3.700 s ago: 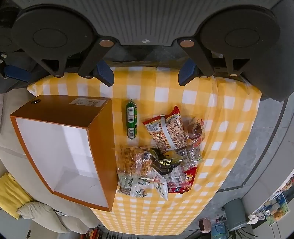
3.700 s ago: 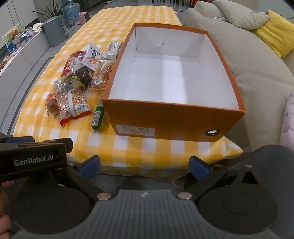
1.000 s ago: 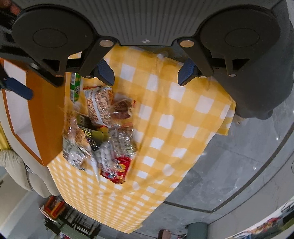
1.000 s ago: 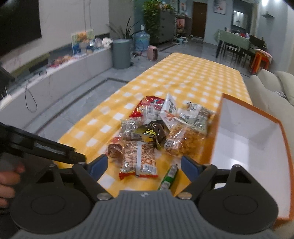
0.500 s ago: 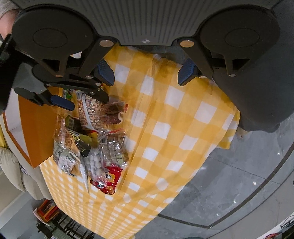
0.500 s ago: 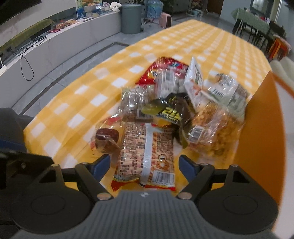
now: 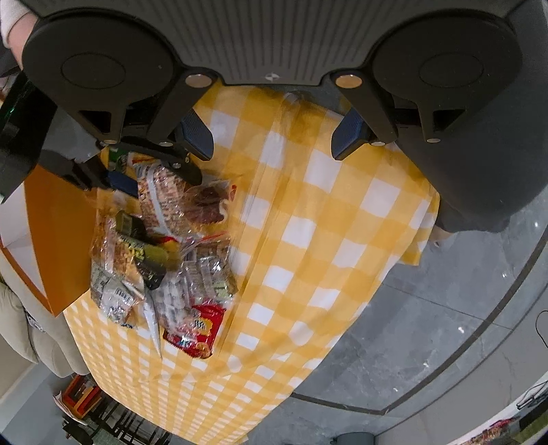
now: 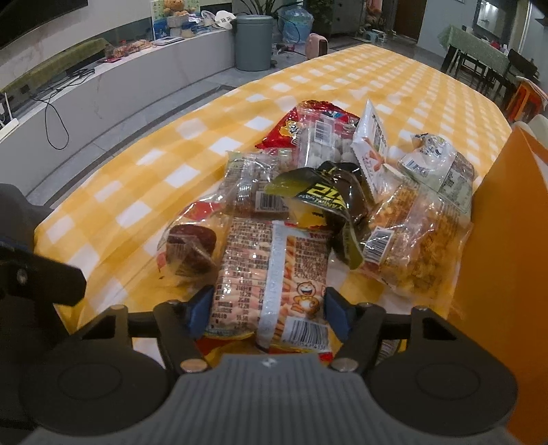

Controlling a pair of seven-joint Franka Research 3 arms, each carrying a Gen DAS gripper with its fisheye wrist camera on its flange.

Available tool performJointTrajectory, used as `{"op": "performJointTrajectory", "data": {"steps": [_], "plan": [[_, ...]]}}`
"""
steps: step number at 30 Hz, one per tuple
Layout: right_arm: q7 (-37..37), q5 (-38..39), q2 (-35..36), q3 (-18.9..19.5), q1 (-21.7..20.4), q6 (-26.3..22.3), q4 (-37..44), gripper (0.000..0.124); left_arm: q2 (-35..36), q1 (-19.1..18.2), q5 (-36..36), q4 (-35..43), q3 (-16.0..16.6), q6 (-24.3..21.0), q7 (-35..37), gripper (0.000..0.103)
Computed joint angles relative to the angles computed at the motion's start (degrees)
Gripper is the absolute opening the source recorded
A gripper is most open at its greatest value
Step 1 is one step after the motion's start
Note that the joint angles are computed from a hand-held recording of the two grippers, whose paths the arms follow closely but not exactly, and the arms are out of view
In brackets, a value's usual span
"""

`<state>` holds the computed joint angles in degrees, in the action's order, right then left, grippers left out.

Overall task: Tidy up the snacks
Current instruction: 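Reach both grippers toward the snack pile, right gripper over the peanut bag, then grasp the peanut bag with the right gripper while the left gripper grasps the bread bun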

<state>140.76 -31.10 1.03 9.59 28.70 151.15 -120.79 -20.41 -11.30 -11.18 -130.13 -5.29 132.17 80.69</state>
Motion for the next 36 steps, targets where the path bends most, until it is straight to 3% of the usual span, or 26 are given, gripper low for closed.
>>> {"op": "performJointTrajectory", "data": {"steps": [6,10,13,17,22,33,35,36], "plan": [[1.0,0.0,-1.95,0.39,-0.33,1.13,-1.91,0.063,4.5,0.4,1.1,6.27,-1.12,-2.12,-1.38,0.092],[0.92,1.6,-3.31,0.76,-1.35,3.49,-3.9,0.078,11.7,0.86,5.31,13.27,-2.96,-2.05,-1.54,0.092],[4.97,-1.07,-3.52,1.14,-2.34,4.76,-4.61,0.077,16.91,0.92,4.88,18.44,-3.65,-5.51,1.49,0.092],[8.93,-3.71,-3.65,1.3,-3.47,8.91,-5.93,0.078,20.03,1.37,7.45,20.21,-4.91,-5.67,-0.97,0.092],[8.64,-2.3,-2.81,1.17,-3.46,10.16,-5.84,0.078,20.79,1.9,5.31,19.73,-5.3,-5.6,0.65,0.092],[11.93,-8.59,-1.02,0.06,-2.59,9.82,-4.78,0.072,20.86,3.2,-1.58,18.87,-4.76,-6.92,2.09,0.088],[12.27,-9.39,-1.01,-0.21,-2.55,10.67,-5.0,0.068,20.67,3.65,-3.66,18.68,-4.49,-7.37,2.3,0.082],[12.92,-10.06,-1.18,-0.27,-2.53,11.1,-5.33,0.067,20.53,3.9,-5.01,18.45,-4.32,-7.34,2.73,0.074]]}}
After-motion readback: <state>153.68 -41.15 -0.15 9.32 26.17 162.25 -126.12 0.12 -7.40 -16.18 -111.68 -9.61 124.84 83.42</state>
